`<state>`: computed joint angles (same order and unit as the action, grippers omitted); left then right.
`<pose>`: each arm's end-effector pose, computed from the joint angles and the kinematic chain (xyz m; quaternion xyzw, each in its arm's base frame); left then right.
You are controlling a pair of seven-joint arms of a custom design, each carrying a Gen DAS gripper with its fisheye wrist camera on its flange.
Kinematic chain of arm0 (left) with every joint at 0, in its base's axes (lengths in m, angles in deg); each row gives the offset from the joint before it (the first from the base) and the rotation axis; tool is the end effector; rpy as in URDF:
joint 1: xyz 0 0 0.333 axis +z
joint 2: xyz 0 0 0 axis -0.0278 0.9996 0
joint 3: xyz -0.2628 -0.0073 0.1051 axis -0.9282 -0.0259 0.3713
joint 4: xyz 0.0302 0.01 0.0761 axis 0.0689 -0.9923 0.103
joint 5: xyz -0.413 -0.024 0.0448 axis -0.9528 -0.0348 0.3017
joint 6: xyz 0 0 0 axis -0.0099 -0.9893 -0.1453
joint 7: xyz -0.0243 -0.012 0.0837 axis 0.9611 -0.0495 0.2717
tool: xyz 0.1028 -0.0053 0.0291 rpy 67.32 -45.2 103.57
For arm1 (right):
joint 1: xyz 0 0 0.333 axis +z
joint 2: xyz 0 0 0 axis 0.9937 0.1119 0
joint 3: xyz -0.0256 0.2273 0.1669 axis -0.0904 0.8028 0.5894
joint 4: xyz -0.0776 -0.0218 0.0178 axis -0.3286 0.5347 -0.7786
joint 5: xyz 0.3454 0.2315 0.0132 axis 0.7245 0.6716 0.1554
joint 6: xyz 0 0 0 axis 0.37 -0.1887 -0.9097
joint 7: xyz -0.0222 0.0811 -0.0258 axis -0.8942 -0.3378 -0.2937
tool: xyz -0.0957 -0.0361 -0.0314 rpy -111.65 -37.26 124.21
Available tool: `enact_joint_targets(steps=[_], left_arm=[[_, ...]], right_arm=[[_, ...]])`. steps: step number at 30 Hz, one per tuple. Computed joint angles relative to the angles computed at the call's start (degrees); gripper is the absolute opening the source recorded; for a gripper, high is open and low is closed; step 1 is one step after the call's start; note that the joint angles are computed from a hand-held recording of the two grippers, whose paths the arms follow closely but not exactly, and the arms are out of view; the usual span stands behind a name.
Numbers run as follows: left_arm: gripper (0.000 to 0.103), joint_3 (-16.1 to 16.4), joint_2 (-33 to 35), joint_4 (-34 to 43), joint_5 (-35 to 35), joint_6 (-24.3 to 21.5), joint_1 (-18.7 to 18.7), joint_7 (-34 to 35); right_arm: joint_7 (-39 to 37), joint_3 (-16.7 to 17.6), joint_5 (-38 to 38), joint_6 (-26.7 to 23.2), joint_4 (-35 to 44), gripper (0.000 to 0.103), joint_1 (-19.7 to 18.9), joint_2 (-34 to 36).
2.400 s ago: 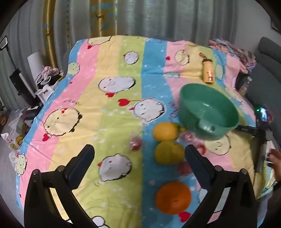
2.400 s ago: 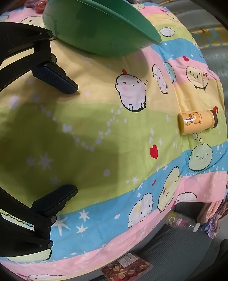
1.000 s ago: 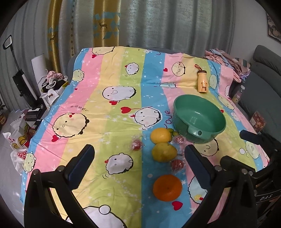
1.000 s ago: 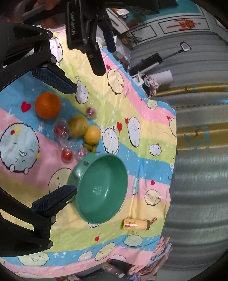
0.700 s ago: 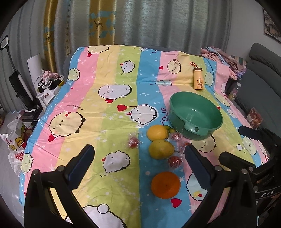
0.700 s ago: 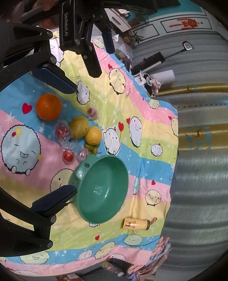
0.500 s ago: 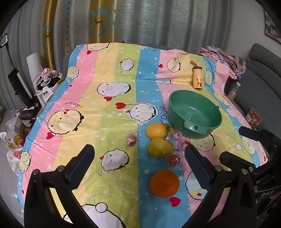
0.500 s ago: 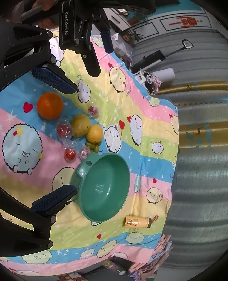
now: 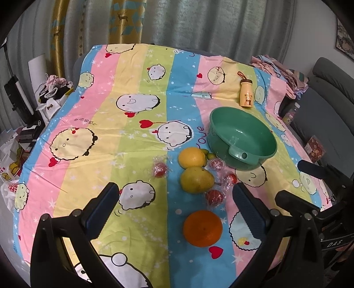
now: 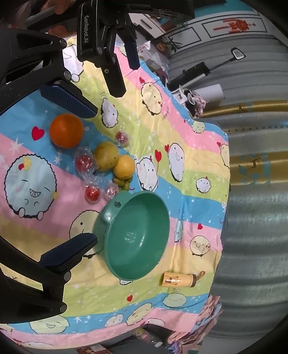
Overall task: Organize fruits
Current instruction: 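Reach the right gripper to the orange and close on it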
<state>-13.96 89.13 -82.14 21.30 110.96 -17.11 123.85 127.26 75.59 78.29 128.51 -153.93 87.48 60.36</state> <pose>0.6789 -0.2714 0.5776 -0.6052 0.6930 -0.3434 0.1883 0.6654 0.0493 0.5700 -0.7144 0.5673 -0.2381 0.3334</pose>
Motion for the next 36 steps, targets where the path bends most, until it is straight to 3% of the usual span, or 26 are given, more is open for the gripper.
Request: enact_joint_targets(steps=[12, 20, 27, 34, 36], left_arm=[[0.102, -2.4, 3.1, 2.3, -10.0, -5.0, 2.9, 6.0], [0.1, -6.2, 0.4, -5.4, -23.0, -0.7, 7.1, 18.6], [0.086, -7.7, 2.1, -5.3, -30.1, -2.1, 7.5, 27.1], [0.074, -7.5, 5.2, -2.2, -32.1, -5.2, 6.9, 28.5], [0.071, -7.6, 5.6, -2.0, -32.4, -5.6, 6.9, 28.6]], right_arm=[[-3.1, 0.9, 3.4, -3.9, 1.7, 0.103, -1.0, 2.5], [-13.0, 2.3, 14.3, -9.2, 0.7, 0.103, -2.6, 3.4], [-18.8, 3.0, 21.3, -13.6, 0.8, 0.103, -2.6, 5.1], [-20.2, 3.5, 23.8, -13.9, 1.9, 0.101, -2.4, 7.5], [-20.5, 3.8, 24.6, -15.1, 2.8, 0.097, -2.7, 8.5]])
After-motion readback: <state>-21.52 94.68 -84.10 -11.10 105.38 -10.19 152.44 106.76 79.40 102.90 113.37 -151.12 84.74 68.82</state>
